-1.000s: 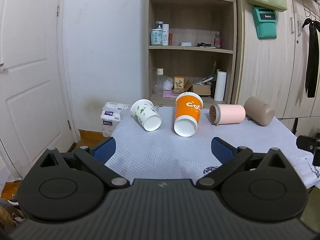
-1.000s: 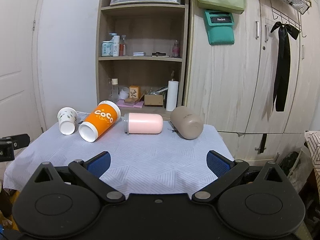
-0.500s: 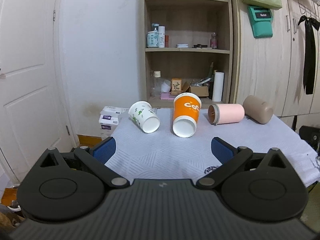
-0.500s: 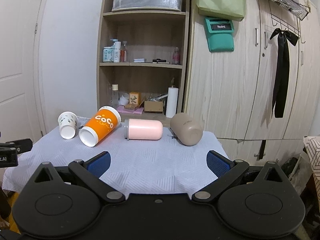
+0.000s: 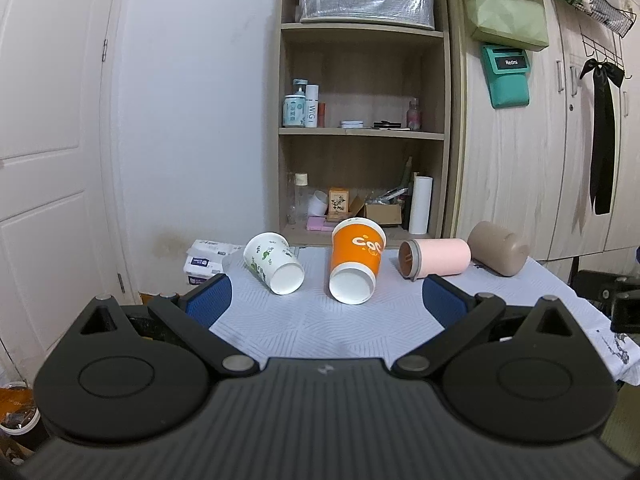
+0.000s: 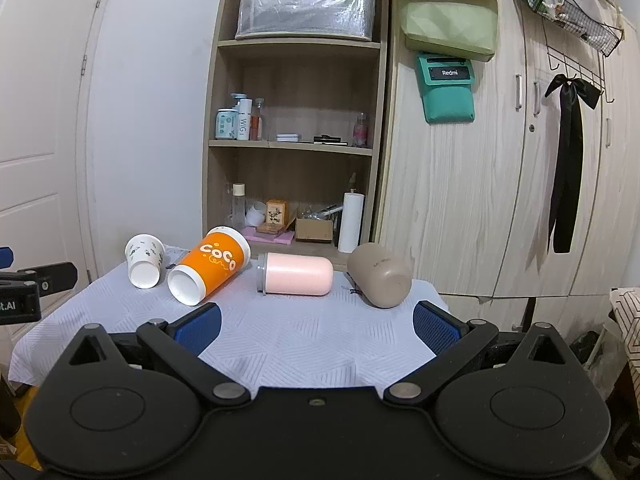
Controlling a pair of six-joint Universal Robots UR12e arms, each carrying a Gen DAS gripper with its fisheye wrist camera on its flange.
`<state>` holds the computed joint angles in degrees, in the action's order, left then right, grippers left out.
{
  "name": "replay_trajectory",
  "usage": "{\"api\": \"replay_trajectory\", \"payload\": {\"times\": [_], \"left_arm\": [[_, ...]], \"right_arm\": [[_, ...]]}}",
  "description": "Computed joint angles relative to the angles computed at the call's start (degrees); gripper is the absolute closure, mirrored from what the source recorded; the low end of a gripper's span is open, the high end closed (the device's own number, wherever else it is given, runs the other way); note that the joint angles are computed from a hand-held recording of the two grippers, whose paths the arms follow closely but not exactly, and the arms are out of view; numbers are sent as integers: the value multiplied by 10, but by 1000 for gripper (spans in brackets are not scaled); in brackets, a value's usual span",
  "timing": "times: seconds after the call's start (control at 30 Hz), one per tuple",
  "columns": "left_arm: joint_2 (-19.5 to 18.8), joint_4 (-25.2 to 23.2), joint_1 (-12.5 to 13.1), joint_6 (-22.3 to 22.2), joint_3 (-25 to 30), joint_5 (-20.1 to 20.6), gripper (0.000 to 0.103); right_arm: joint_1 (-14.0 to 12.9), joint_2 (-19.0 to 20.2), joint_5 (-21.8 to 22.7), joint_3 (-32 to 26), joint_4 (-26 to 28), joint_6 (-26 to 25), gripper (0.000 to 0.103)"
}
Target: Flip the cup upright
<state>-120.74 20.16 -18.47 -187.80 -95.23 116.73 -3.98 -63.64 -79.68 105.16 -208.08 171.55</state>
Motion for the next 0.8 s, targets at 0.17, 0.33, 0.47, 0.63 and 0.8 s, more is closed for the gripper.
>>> {"api": "replay_trajectory", "payload": {"times": [0.17,0.33,0.47,0.63,0.8], "left_arm": [[1,-5,0,-2,-1,1,0],[2,-13,1,-3,0,0,0],[2,-18,1,-1,1,1,0],[2,-24,1,-1,2,3,0],[2,-25,1,-1,2,5,0]], "right_arm": [[1,0,-3,1,-1,-3,0],[2,0,-6,1,2,-4,0],[2,-2,-6,0,9,-4,0],[1,-3,-3,-1,23,1,0],[1,-3,-4,-2,26,1,0]]}}
